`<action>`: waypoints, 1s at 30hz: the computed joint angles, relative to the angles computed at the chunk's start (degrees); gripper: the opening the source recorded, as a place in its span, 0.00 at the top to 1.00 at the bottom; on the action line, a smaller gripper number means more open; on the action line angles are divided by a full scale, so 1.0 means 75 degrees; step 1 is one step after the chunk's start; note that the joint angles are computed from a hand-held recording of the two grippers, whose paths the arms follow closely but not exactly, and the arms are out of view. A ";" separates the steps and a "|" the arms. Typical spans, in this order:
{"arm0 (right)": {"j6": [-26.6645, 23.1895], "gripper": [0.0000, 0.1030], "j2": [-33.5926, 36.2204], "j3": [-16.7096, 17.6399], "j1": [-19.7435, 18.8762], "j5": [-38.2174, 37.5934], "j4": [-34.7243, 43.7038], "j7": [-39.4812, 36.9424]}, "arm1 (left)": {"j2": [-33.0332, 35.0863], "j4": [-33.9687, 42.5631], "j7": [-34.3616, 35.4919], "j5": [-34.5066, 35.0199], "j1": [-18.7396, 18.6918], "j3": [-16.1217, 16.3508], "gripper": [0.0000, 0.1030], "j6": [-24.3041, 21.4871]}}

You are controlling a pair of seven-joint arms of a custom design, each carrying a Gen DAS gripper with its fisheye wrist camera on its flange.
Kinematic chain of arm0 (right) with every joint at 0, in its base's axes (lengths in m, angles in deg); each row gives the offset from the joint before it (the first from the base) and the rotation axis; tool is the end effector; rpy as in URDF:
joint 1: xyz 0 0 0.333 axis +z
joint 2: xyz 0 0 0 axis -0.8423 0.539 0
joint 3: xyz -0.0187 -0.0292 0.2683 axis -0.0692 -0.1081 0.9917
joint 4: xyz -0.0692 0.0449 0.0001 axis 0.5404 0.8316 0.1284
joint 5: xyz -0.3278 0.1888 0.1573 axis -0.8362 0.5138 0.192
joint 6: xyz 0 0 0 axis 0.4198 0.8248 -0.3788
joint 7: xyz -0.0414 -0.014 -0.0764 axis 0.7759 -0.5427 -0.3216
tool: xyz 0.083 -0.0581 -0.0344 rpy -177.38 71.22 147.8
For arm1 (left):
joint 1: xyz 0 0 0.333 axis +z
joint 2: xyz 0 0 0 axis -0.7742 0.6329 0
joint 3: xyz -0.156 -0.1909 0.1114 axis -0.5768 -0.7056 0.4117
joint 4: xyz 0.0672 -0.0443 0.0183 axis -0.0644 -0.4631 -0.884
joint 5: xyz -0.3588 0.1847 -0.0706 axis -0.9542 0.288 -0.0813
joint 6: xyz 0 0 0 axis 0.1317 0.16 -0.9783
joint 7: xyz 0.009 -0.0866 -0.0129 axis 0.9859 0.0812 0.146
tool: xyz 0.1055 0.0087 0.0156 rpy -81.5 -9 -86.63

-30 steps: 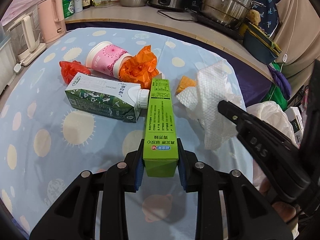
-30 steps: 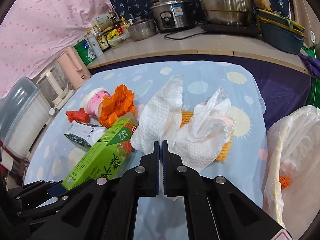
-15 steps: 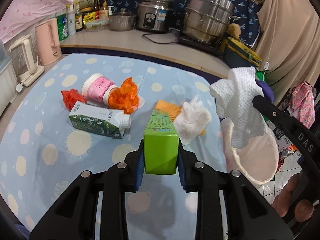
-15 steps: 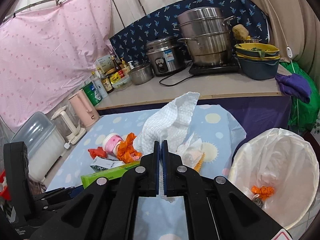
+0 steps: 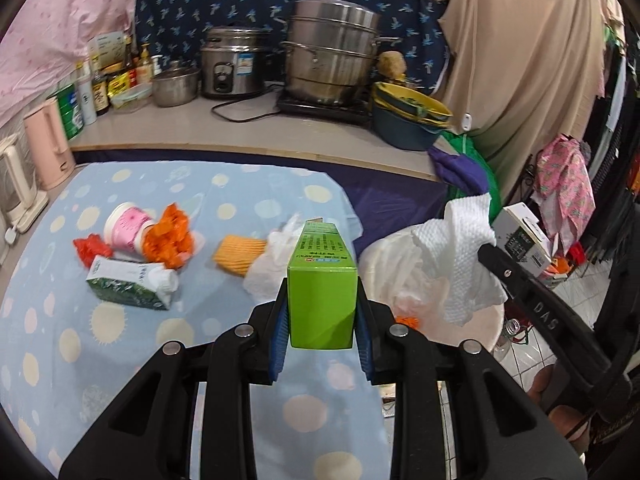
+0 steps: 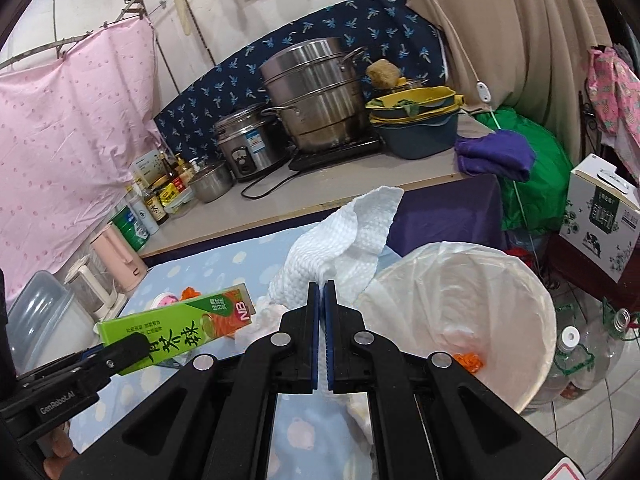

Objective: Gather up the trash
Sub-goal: 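Lift and carry the toothpaste box and tissue over the bin with both grippers, then open both grippers to drop the toothpaste box and tissue into the bin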

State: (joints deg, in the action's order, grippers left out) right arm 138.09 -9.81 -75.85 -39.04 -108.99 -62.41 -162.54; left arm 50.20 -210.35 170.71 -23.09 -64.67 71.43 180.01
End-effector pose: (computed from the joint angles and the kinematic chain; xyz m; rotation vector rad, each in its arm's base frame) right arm 0.4118 0.2725 0.3790 -1.0214 1.9780 -0.7793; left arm 0.4954 -0.1260 0.4105 -1.3281 2.3058 -1.1455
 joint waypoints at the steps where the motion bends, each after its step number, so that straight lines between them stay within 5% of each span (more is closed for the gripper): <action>1: -0.0051 0.97 -0.0127 -0.0017 0.0009 0.0089 -0.0146 -0.0010 | -0.0014 -0.0005 0.0016 -0.0015 -0.0045 -0.0037 0.73 0.0006; 13: -0.0020 0.97 -0.1059 0.0061 -0.0294 0.0762 -0.1456 0.0225 | -0.0012 -0.0060 0.0017 -0.0029 -0.0685 -0.0383 0.73 0.0267; 30: 0.0456 0.97 -0.0765 -0.0004 -0.0693 0.0705 -0.1695 0.0577 | 0.0640 0.0305 -0.0318 0.0408 -0.1042 -0.0764 0.73 0.0770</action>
State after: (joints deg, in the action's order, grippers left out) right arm 141.51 -15.54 -75.88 -44.24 -103.71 -75.12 -158.22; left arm 54.99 -208.06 168.32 -20.03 -72.49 65.70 185.79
